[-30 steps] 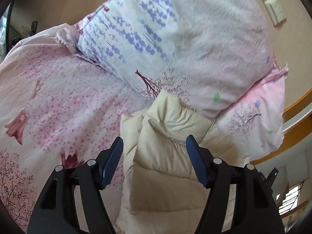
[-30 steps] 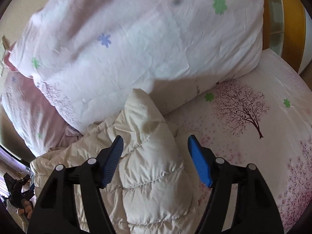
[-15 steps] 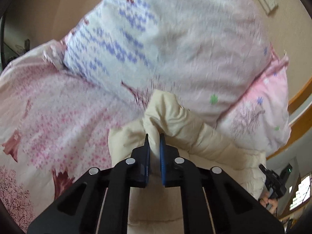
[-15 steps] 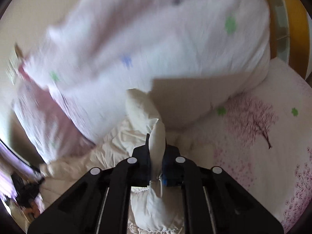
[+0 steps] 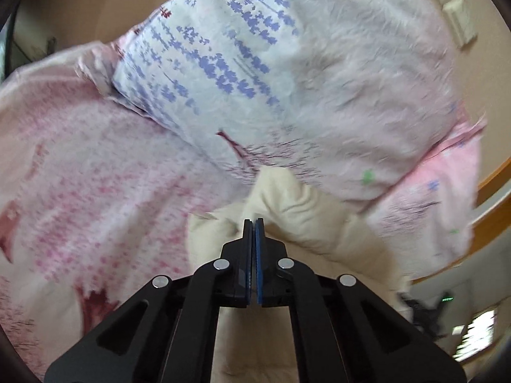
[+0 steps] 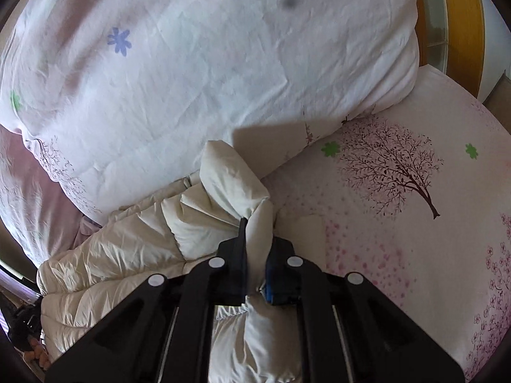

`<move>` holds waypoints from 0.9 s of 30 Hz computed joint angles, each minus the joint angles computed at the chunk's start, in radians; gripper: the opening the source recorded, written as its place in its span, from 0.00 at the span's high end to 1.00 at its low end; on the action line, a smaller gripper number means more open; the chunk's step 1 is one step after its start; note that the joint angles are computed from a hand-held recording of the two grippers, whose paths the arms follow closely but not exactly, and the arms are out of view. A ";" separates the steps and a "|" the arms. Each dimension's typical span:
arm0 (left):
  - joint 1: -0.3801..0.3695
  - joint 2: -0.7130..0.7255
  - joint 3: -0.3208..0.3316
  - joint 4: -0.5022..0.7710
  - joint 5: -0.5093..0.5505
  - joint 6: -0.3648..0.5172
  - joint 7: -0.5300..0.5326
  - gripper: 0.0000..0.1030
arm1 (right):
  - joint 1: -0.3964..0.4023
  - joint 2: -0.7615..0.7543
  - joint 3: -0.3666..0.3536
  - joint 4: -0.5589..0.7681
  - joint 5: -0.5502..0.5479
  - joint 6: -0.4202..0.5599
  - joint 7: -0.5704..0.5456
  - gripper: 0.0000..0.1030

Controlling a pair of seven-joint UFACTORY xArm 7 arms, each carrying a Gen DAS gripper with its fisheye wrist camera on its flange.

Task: Fold large clothes
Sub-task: 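Carry the hem toward the collar with both grippers, folding the jacket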

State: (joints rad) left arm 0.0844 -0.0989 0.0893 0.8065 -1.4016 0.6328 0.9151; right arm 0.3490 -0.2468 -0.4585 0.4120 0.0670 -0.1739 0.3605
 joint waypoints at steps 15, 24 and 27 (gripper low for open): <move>0.006 0.000 -0.003 -0.003 0.061 0.075 -0.013 0.49 | 0.062 0.002 -0.062 0.008 -0.015 0.007 -0.005 0.91; -0.075 -0.057 -0.049 -0.035 -0.028 -0.204 0.095 0.96 | -0.076 -0.056 0.078 -0.059 -0.028 -0.160 0.014 0.92; -0.087 -0.013 -0.051 -0.019 0.035 -0.259 0.018 0.96 | -0.190 -0.013 0.194 -0.024 0.006 -0.073 0.023 0.92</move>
